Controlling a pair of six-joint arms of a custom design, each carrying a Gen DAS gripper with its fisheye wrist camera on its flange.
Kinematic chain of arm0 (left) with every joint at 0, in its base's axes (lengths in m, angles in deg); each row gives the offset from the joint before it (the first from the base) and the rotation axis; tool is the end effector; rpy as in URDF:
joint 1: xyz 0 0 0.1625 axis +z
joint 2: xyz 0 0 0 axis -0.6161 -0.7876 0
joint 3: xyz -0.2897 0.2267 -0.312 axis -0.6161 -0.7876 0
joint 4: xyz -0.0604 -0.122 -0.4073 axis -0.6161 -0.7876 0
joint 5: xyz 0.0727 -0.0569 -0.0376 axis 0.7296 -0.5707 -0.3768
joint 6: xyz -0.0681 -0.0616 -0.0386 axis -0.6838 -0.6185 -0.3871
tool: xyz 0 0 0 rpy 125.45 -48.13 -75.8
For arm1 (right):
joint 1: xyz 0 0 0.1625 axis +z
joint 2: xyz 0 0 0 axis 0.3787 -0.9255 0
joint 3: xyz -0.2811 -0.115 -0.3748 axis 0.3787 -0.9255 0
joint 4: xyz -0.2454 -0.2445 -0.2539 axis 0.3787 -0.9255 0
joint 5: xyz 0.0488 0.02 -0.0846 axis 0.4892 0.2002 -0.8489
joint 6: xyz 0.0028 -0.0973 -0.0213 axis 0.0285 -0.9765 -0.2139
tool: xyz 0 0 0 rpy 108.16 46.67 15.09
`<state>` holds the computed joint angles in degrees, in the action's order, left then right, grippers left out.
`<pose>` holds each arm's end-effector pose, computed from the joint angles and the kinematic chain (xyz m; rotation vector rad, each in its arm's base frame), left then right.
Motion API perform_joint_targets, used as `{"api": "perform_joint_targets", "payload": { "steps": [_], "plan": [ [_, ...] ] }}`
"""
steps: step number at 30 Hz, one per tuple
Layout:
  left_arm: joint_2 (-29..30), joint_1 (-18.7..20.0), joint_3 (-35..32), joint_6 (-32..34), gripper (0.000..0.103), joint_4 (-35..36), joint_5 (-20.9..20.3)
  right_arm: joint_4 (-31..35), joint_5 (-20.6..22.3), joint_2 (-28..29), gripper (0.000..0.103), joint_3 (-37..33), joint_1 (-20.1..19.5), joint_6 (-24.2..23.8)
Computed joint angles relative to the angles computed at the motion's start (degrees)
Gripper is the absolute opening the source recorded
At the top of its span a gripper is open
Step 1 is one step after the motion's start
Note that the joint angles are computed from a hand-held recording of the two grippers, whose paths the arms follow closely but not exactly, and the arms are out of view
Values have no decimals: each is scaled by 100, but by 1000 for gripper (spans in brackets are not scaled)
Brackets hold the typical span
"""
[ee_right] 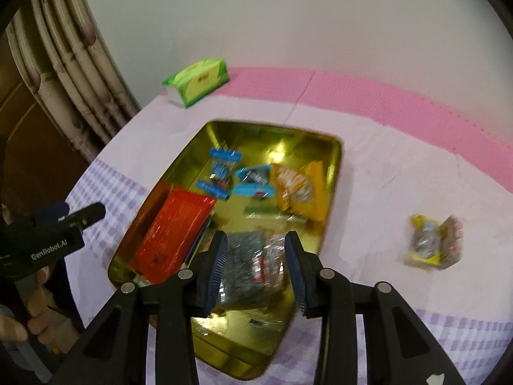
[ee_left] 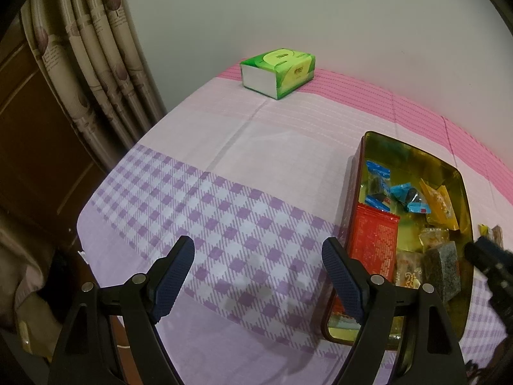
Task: Organize snacks
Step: 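Move the right gripper to the pile and grasp the pink patterned packet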
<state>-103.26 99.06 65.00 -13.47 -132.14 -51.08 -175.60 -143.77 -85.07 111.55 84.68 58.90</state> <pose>-0.0750 -0.5949 0.2337 -0.0796 2.1173 -0.8064 0.2841 -0.6459 0.0318 0.6275 -2.4777 0.6056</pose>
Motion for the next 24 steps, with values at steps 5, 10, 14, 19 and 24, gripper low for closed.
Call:
{"api": "perform_joint_targets", "payload": {
  "steps": [5, 10, 14, 19, 24],
  "plan": [
    [0, -6, 8, 11, 82, 1, 10, -392, -294, -185, 38, 89, -143, -100],
    [-3, -4, -8, -11, 82, 33, -5, -652, -692, -445, 38, 192, -401, 0],
    [-17, -13, 8, -40, 82, 68, -5, -784, -910, -556, 38, 225, -602, 23],
    [-18, -15, -1, -39, 82, 106, 5, -732, -1031, -554, 38, 163, -781, 96],
    [-20, -19, 0, -50, 82, 124, 5, -690, -1168, -419, 38, 6, -865, 41]
  ]
}}
